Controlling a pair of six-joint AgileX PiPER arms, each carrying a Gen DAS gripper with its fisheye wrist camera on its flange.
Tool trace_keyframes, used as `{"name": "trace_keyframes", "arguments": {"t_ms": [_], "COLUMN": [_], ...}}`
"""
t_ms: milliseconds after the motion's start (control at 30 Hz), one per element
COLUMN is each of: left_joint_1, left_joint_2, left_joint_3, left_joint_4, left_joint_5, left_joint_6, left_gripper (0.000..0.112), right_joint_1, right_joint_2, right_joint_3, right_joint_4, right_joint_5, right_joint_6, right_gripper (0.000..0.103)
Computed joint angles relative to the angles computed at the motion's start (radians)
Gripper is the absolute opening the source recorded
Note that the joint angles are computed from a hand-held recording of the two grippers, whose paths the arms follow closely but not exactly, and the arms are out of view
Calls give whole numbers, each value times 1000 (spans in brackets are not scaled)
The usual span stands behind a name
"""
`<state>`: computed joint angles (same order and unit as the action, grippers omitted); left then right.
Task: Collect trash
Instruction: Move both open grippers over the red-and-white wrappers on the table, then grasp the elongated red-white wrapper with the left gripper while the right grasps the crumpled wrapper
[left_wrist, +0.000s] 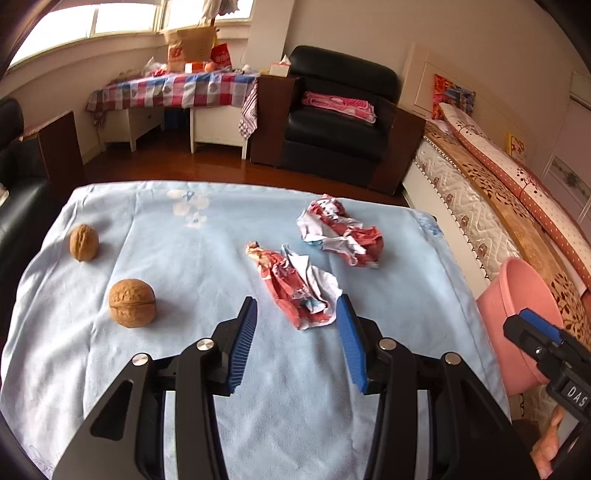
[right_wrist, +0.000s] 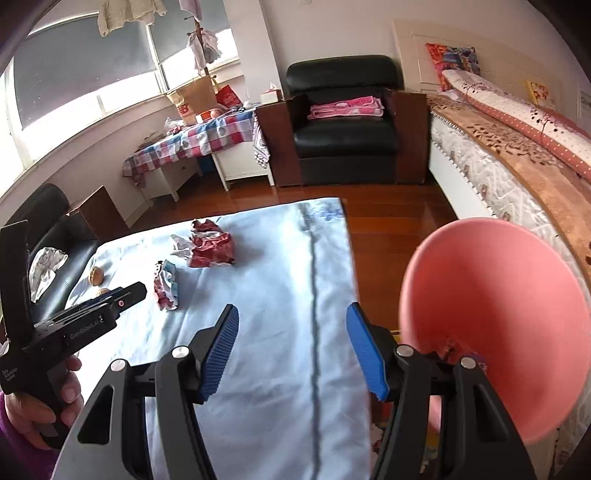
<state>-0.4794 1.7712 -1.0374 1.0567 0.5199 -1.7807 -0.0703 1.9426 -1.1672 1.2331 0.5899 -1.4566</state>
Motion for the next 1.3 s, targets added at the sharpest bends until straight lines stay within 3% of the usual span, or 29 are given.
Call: {"name": "trace_keyframes", "arguments": {"t_ms": [133,400,433,533,633,967,1233,1300], "left_joint_1": [42,71,75,75,82,60,58,60], "left_joint_2": [45,141,142,126,93,4,-10,-11], "left_joint_3": [-45,-154,-150,-124,-81,23,46,47], "left_joint_4": [-93,-212,-211,-162,-124,-46,-40,-45], "left_joint_5": [-51,-26,-34,-33,-60,-76,-69,-65], "left_joint_6": [81,189,183,146,106,28,27,34], "left_gripper": [45,43,33,17,10,8,8,8], "right_joint_1": [17,39,47,75,117,249,301,309], "right_joint_2": [31,90,100,124,160,297,461,470], "right_joint_3": [-24,-116,-132,-177,-244,-514,-767,-758], "right_joint_4": [-22,-84,-91,-120,-161,-286,-479,-487], "right_joint_5": [6,22,27,39,58,98,155,148], "right_joint_6": [24,104,116,154,220,454,733,726], "right_gripper": [60,60,60,60,60,61,61,52]}}
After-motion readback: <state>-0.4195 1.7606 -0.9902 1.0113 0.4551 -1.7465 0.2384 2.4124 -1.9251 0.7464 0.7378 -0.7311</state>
